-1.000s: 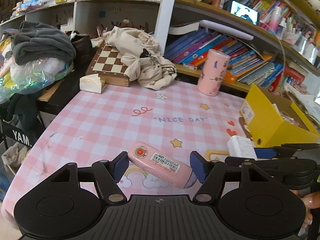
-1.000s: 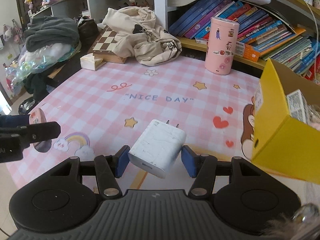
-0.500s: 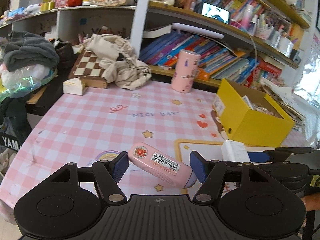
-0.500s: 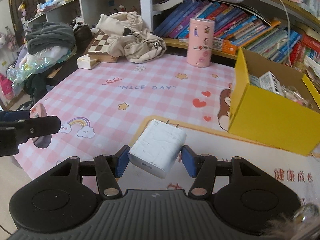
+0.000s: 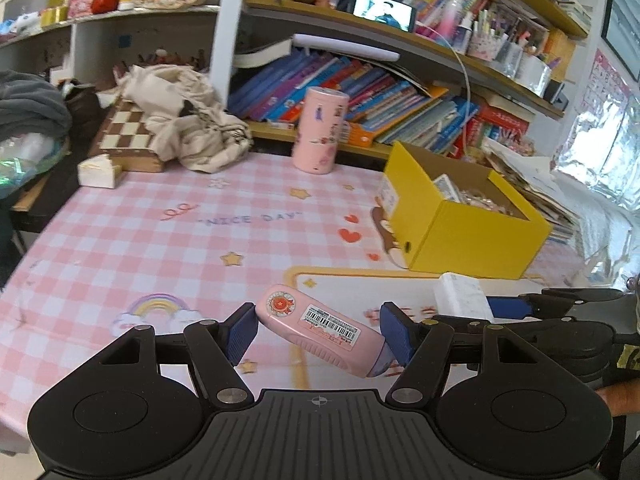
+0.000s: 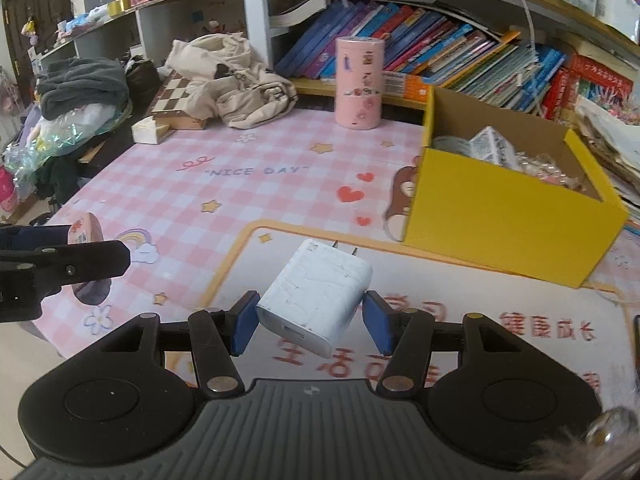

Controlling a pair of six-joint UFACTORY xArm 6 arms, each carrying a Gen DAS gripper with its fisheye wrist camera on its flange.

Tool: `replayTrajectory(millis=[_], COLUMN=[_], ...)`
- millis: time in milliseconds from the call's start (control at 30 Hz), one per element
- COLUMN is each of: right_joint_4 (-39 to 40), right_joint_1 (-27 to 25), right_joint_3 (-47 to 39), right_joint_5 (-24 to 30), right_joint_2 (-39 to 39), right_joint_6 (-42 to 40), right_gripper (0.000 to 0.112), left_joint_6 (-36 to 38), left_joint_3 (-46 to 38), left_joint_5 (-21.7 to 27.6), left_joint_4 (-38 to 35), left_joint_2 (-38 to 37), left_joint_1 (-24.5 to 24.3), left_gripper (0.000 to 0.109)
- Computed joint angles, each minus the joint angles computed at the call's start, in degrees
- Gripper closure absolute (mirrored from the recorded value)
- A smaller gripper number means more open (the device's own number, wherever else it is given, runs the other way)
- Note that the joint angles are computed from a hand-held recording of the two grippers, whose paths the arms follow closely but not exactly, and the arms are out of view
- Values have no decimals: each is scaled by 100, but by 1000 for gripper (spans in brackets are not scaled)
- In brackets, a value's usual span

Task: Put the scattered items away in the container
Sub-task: 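Carry the pink stick and white charger with both tools toward the yellow box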

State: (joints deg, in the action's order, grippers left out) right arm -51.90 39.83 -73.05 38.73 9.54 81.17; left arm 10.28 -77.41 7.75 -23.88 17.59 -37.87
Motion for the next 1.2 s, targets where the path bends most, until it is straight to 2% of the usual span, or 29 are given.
replayTrajectory(millis=[367,767,1200], right_joint_4=[-74,45,72], right_joint_1=[-243,-510,-937], right_joint_3=[1081,1823,2551], right_joint_5=[180,256,179], right_joint_2=[-974,-1639,-2320], right_joint_6=[396,475,431], right_gripper=[58,58,58], left_joint_6=[191,276,84], left_joint_3=[-906,-1931,-3472], left_joint_5=[420,947,1583], left_joint_4=[-38,-79,141], left_joint_2=[589,1283,2290], left_joint_1=[-351,-630,-883], left_gripper=[41,41,41])
